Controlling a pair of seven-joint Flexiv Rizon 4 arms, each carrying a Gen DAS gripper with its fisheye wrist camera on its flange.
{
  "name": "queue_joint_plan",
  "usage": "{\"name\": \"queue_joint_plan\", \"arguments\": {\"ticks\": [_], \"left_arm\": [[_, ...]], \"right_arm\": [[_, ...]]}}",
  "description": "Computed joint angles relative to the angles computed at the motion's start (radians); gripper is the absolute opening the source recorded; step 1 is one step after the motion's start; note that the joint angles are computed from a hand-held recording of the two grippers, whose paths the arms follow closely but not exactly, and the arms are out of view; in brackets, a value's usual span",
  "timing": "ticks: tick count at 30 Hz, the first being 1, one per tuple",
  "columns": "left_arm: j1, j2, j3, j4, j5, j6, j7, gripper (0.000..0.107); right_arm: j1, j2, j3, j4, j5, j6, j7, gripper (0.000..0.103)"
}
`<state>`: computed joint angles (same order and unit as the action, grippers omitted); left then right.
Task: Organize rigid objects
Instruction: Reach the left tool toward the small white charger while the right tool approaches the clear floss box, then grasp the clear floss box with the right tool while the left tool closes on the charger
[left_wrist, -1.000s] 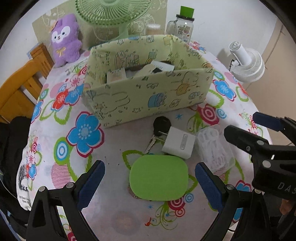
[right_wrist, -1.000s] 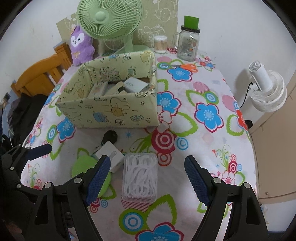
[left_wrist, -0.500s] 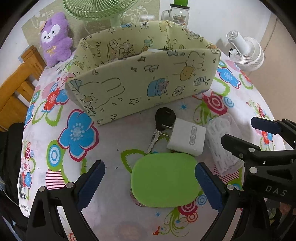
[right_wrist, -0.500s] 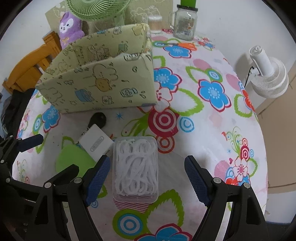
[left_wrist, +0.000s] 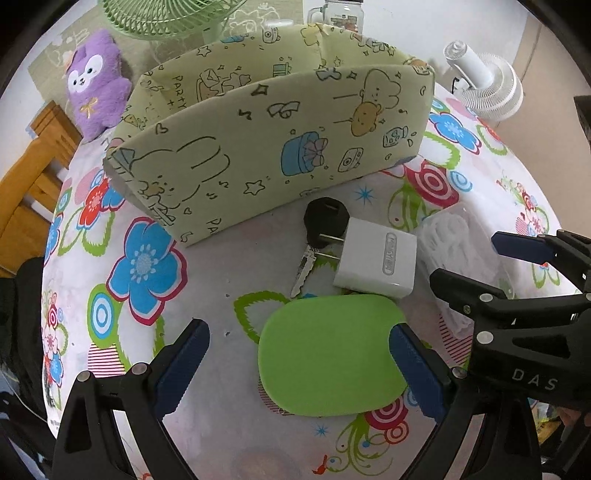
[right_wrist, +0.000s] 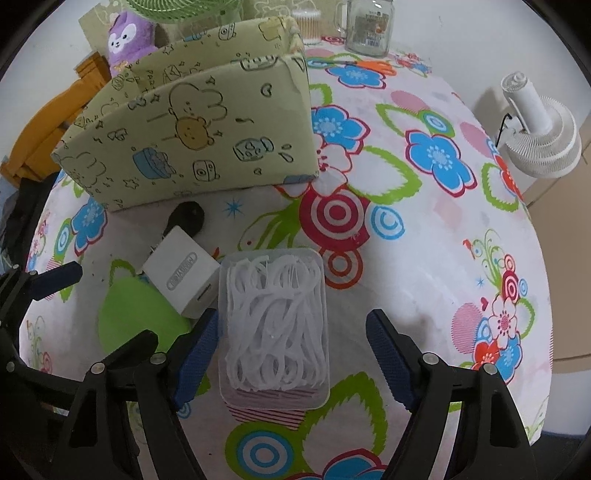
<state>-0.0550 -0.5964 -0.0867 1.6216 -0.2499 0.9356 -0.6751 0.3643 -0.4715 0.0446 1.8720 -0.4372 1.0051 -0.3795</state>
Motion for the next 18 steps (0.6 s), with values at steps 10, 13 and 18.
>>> {"name": "queue_joint_plan", "arguments": {"ticks": [10, 13, 18], "left_arm": [[-0.006, -0.006, 0.000, -0.009, 0.017, -0.012, 0.004, 0.098], [-0.006, -0.007, -0.010, -0.013, 0.005, -0.021, 0.012, 0.098], [-0.016, -0.019, -0.025, -0.034, -0.007, -0.031, 0.030, 0.098]], "right_arm": [[0.018, -0.013, -0.010, -0.016, -0.013, -0.025, 0.010, 0.061], [0.019, 0.002, -0.019, -0.006, -0.036, -0.038, 0.024, 0.061], [0.006, 0.028, -0.022, 0.020, -0.056, -0.046, 0.057, 0.061]]}}
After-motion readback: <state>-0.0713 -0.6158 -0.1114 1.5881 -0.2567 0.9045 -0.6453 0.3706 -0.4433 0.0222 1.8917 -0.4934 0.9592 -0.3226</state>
